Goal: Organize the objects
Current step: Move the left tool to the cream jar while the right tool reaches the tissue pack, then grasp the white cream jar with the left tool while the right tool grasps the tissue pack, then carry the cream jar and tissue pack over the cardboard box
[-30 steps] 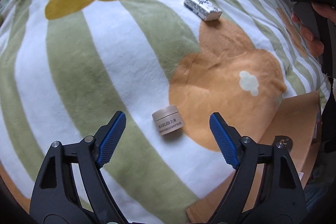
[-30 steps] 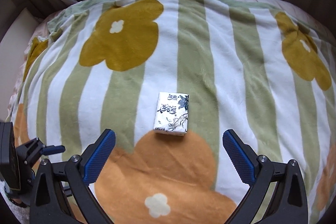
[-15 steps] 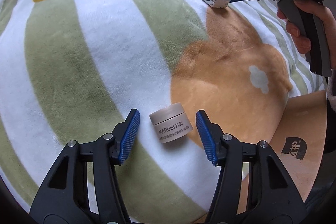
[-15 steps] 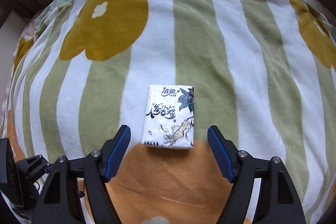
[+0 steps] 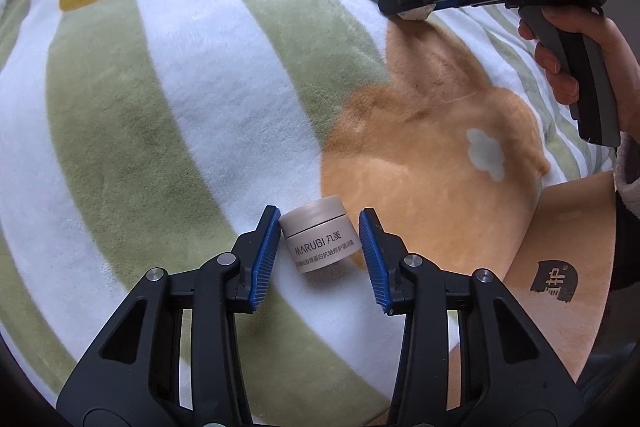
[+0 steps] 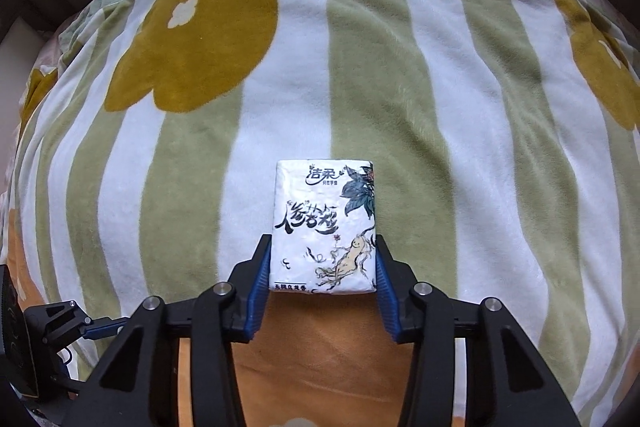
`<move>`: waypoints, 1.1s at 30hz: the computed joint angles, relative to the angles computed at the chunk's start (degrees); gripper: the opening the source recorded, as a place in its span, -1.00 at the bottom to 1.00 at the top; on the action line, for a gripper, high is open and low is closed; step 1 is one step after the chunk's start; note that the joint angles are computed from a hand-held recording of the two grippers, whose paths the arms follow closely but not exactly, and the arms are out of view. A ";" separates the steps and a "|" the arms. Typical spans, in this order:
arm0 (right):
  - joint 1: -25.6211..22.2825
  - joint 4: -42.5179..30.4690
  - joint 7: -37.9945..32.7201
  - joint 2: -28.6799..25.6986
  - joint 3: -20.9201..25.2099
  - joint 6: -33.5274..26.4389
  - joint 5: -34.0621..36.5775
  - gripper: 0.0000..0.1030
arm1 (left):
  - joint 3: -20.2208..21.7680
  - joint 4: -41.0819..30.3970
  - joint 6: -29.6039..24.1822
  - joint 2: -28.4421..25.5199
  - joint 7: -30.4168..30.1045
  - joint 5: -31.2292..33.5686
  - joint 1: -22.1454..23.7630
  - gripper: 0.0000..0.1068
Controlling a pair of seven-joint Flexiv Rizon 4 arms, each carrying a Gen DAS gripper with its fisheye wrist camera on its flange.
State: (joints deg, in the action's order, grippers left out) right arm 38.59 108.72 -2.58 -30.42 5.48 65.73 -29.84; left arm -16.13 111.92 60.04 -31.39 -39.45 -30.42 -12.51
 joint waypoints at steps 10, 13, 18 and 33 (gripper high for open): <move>0.52 1.08 1.78 3.64 -0.48 -1.13 -2.77 -0.17 | -1.26 1.10 1.06 3.71 1.21 -3.73 0.64 -0.30; 0.55 0.83 2.18 4.97 0.01 -2.26 -3.87 -0.17 | -1.66 2.06 -0.05 6.24 1.82 -6.67 1.04 -0.30; 0.70 0.85 3.14 7.82 1.21 -3.28 -6.12 -0.17 | -0.80 4.73 -0.02 11.80 2.88 -11.72 -0.57 -0.30; 2.29 3.54 2.13 20.89 10.03 -12.24 -10.38 -0.17 | 6.53 17.25 2.23 31.42 1.69 -23.76 -10.99 -0.30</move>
State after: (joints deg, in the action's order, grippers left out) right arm 40.88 112.26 -0.45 -9.53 15.51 53.49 -40.22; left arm -9.59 129.18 62.27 0.02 -37.76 -54.18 -23.50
